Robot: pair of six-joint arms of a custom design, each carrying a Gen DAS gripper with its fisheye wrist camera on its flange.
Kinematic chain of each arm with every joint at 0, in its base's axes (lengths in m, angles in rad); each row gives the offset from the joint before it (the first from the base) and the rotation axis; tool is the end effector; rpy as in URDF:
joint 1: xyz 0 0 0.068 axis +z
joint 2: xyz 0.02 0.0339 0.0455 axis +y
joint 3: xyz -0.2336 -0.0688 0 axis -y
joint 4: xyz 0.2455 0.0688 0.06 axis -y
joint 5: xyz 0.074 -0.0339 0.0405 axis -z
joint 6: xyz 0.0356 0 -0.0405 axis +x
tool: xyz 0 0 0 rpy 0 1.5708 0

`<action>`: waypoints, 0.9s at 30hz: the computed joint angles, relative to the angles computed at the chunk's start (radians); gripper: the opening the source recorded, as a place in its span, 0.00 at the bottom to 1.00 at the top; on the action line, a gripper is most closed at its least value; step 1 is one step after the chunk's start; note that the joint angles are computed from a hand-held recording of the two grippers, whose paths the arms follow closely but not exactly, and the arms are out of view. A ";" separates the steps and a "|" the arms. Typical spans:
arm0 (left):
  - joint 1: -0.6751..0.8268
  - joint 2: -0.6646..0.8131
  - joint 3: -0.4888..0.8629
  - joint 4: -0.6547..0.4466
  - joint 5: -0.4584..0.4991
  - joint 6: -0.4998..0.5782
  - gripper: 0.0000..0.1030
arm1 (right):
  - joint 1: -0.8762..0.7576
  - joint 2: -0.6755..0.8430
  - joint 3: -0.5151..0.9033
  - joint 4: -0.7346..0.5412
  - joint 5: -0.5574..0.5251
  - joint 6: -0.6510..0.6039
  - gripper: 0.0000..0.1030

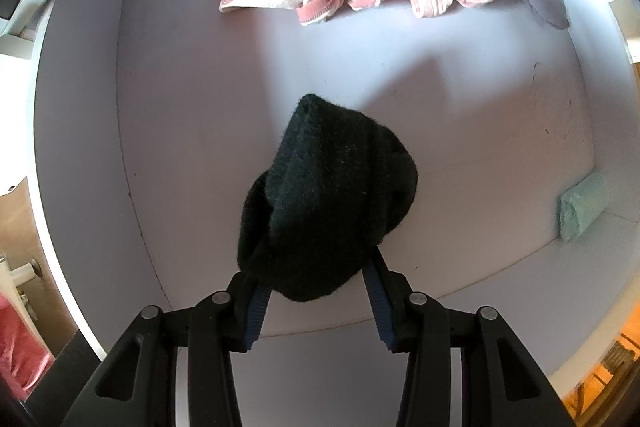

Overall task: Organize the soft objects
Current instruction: 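Carry the peach cloth with the right gripper over the gold box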

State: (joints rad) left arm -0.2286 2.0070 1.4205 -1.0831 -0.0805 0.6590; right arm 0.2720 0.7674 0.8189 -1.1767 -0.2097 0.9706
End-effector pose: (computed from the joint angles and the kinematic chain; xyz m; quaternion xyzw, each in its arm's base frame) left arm 0.3372 -0.0755 0.1304 -0.4303 -0.9004 -0.0287 0.0568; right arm 0.1337 0.0450 0.2500 0.3102 0.9193 0.2109 0.1193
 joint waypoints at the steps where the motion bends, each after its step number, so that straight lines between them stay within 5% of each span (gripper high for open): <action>1: -0.001 0.001 -0.004 0.004 -0.002 0.000 0.43 | -0.010 0.020 0.048 -0.020 0.007 -0.018 0.28; 12: -0.019 0.011 -0.009 0.000 -0.017 -0.009 0.41 | -0.134 0.514 0.754 -0.192 0.101 -0.268 0.28; 20: -0.020 0.013 -0.050 0.040 -0.014 -0.002 0.40 | -0.196 0.922 1.180 -0.269 0.108 -0.327 0.28; 27: -0.018 0.032 -0.040 0.041 -0.008 0.001 0.40 | -0.211 1.156 1.362 -0.296 0.129 -0.321 0.28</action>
